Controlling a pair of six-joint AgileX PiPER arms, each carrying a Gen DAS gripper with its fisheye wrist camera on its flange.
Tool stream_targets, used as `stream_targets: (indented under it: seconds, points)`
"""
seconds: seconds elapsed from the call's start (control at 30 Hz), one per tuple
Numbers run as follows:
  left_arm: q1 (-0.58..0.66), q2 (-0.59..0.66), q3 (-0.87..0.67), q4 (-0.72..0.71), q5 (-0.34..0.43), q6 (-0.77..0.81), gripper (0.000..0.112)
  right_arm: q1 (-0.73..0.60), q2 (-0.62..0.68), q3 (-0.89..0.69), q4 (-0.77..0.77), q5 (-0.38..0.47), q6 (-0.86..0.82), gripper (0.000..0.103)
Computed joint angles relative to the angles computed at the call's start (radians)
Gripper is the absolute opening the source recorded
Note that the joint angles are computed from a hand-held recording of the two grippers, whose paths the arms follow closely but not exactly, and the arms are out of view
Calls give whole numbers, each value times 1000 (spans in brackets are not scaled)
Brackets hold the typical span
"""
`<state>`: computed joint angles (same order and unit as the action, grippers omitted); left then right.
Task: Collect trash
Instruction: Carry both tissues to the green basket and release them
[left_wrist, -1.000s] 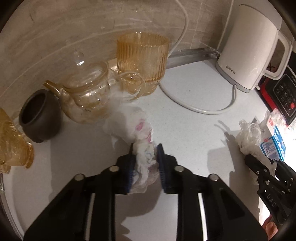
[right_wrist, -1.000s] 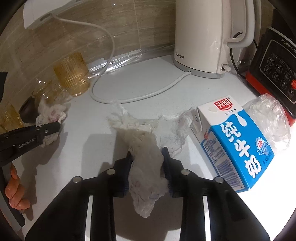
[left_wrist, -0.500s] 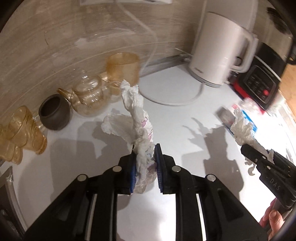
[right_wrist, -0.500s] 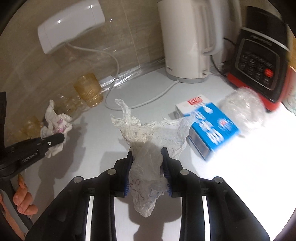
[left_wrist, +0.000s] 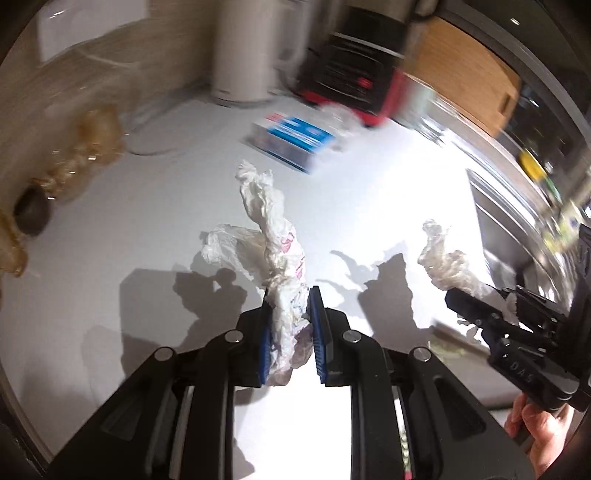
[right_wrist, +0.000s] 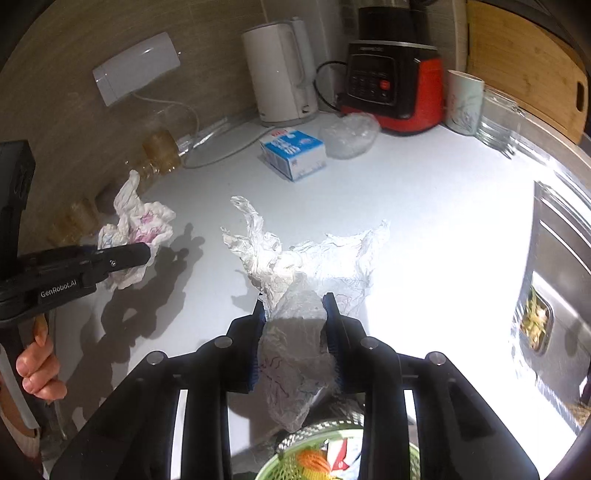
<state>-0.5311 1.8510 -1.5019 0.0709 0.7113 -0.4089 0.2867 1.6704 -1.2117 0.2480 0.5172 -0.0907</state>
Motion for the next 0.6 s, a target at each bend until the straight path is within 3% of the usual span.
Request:
stream_targets:
  seconds: [0.3,0.6]
  points:
    - [-257,32,2,-49,39,68,18,-92,-322,418,-39,-44,91,31]
    - [-392,80,-15,-75,41,101,18,-200,-531,607,-73,4,138,32]
